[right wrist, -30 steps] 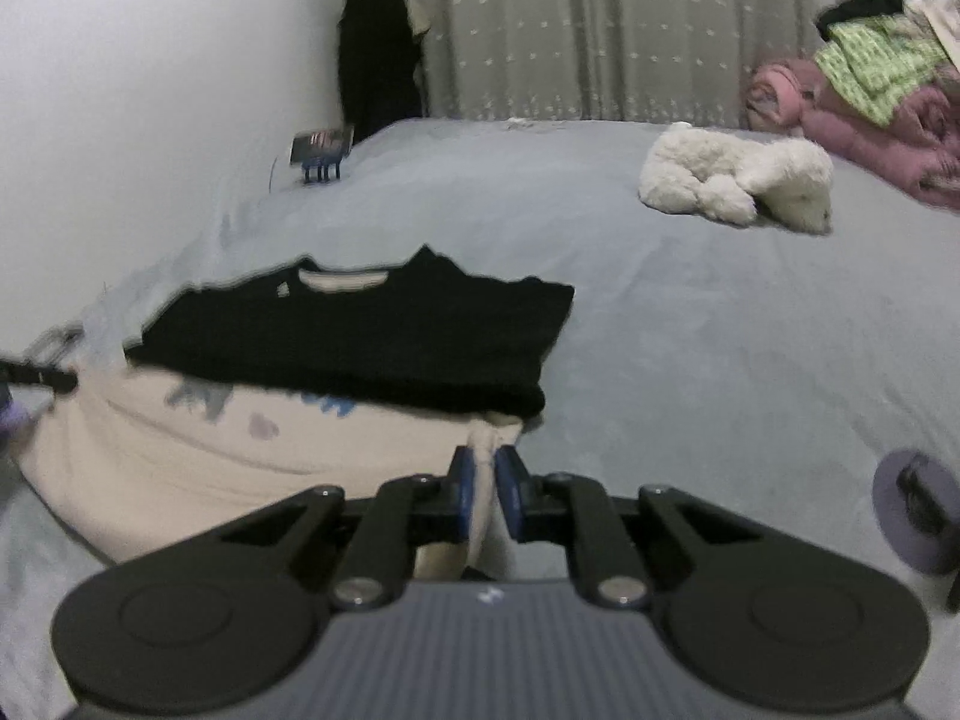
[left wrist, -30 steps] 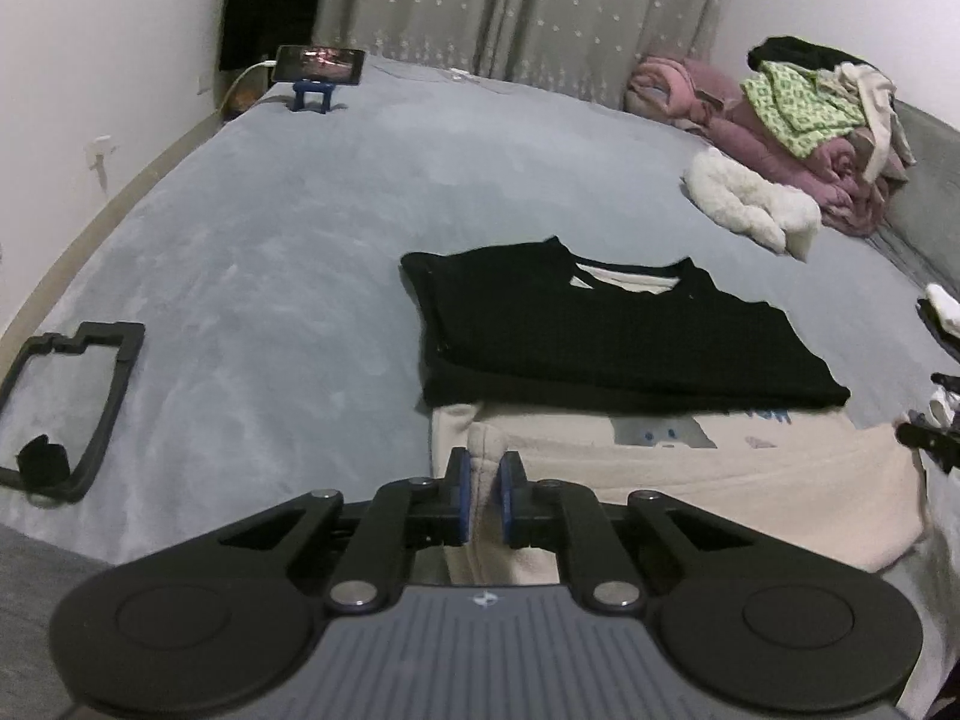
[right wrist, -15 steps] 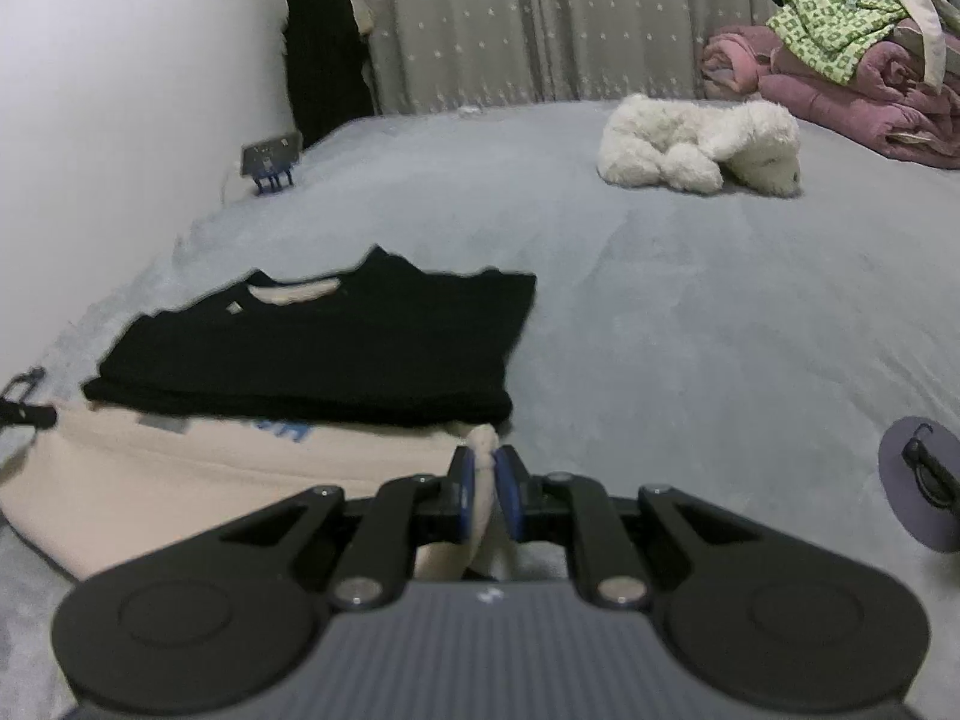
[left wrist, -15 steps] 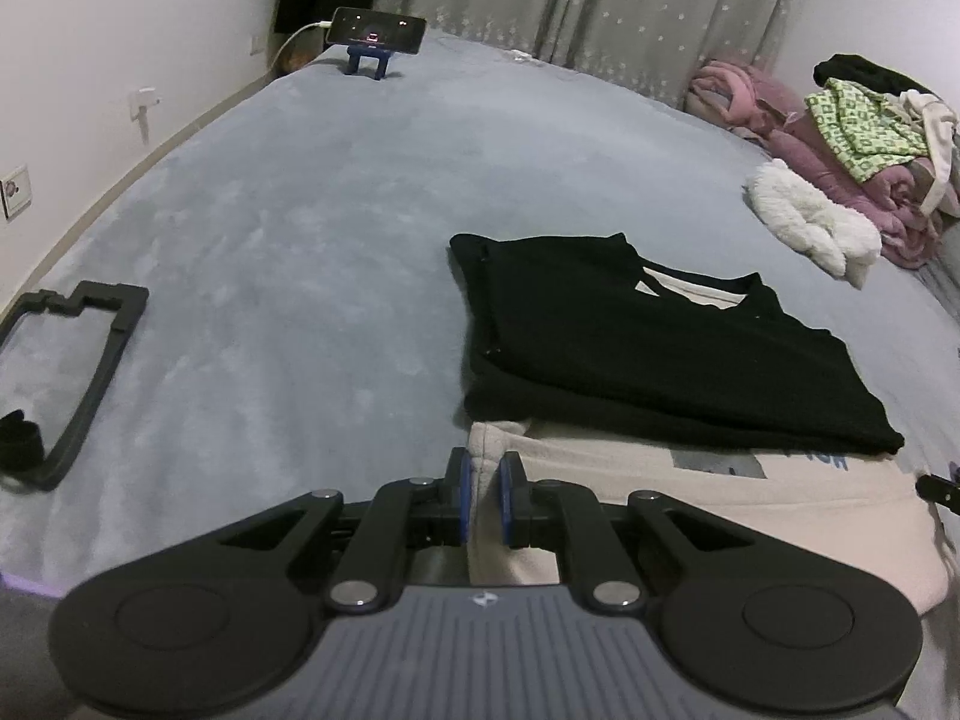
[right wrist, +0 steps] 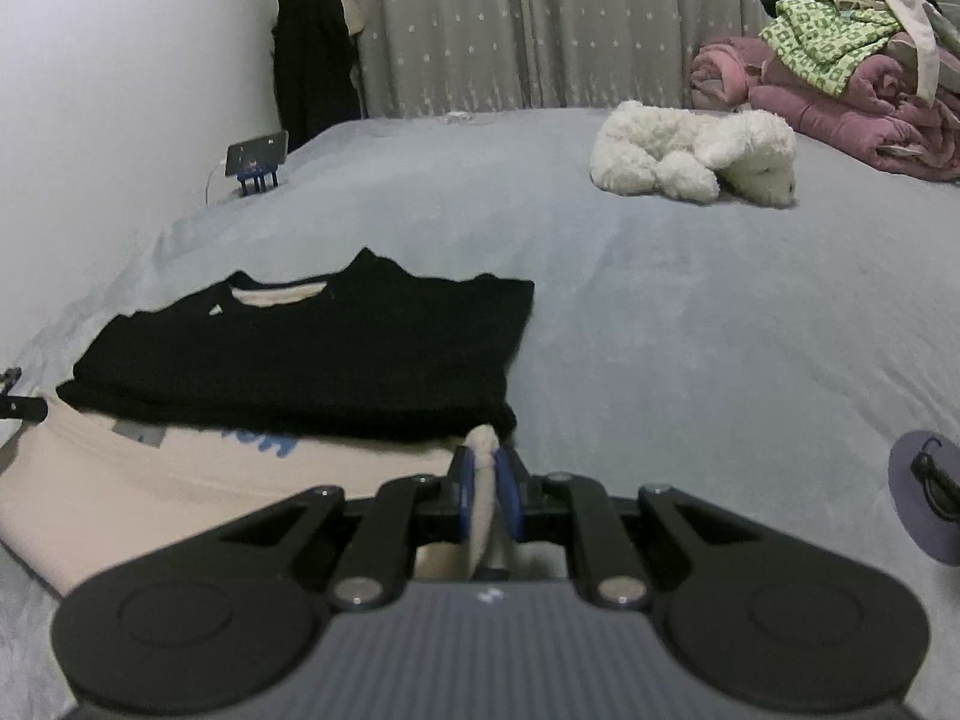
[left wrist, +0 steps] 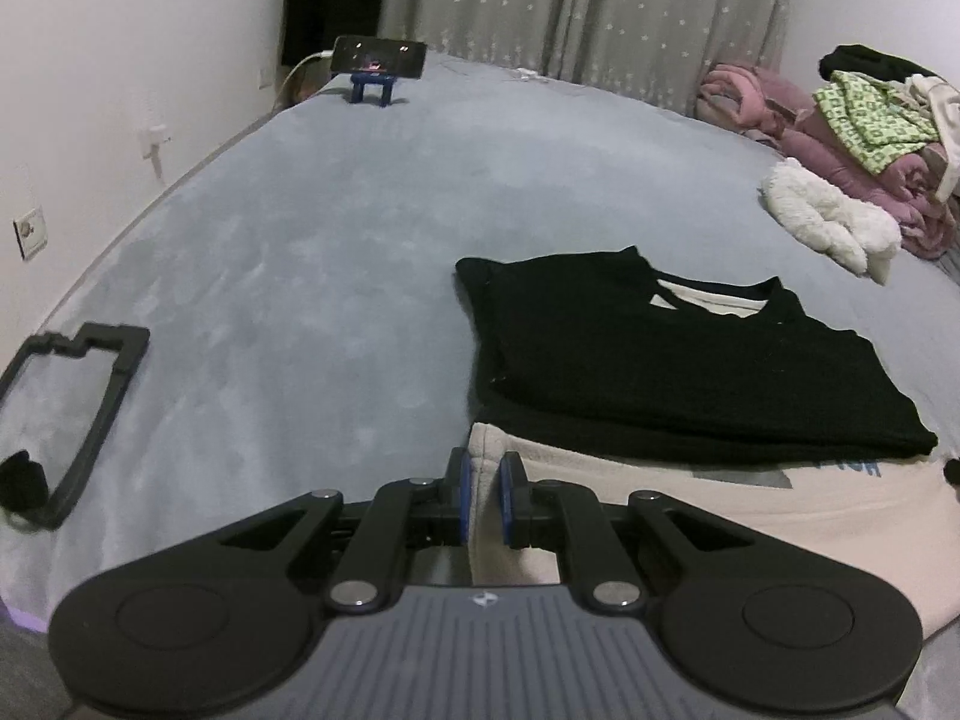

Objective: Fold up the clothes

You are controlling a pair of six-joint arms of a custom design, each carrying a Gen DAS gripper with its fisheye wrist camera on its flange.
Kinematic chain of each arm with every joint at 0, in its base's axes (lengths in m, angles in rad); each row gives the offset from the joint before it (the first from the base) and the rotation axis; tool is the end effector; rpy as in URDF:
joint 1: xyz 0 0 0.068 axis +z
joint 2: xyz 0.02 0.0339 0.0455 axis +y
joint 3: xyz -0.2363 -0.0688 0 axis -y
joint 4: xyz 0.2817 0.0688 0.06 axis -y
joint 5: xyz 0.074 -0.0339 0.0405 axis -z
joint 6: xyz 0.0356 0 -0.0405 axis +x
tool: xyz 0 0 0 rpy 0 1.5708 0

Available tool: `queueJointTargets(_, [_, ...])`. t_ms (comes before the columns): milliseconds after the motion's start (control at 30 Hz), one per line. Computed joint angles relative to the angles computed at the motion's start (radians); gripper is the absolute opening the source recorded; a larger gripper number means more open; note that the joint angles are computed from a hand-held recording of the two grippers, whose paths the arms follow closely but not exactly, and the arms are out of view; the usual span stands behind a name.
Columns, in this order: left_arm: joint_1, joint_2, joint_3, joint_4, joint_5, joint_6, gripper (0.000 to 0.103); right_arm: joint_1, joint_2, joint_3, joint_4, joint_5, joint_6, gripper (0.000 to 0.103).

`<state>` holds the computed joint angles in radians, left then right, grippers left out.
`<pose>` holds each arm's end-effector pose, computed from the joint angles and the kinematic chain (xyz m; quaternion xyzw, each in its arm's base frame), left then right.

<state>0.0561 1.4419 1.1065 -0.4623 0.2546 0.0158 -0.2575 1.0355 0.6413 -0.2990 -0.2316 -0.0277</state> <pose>0.3511 0.0107 0.2342 0.0293 0.9195 -0.1041 0.3779 0.2595 -0.0599 0.1945 0.0543 0.8989 0.0436 0.4326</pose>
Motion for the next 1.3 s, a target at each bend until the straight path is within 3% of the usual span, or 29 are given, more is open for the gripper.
queueJointTargets(567, [-0.02,0.011,-0.023,0.057,-0.058,0.003,0.01,0.028,0.023,-0.002,0.059,0.049,0.036,0.011])
queueJointTargets(800, [-0.046,-0.013,-0.055,0.092,-0.114,0.046,0.017,0.063,0.095,0.026,0.051,0.108,0.034,0.011])
queueJointTargets(1033, [-0.034,-0.073,-0.084,0.115,-0.165,0.043,0.017,0.068,0.018,-0.005,0.058,0.127,0.027,0.015])
queueJointTargets(1167, [-0.007,-0.126,-0.098,0.08,-0.108,0.007,0.017,0.081,-0.043,-0.026,0.037,0.169,0.016,0.018])
queueJointTargets(1300, [-0.039,-0.231,-0.159,0.057,-0.058,0.006,0.017,0.095,-0.144,-0.066,0.027,0.187,0.006,0.029])
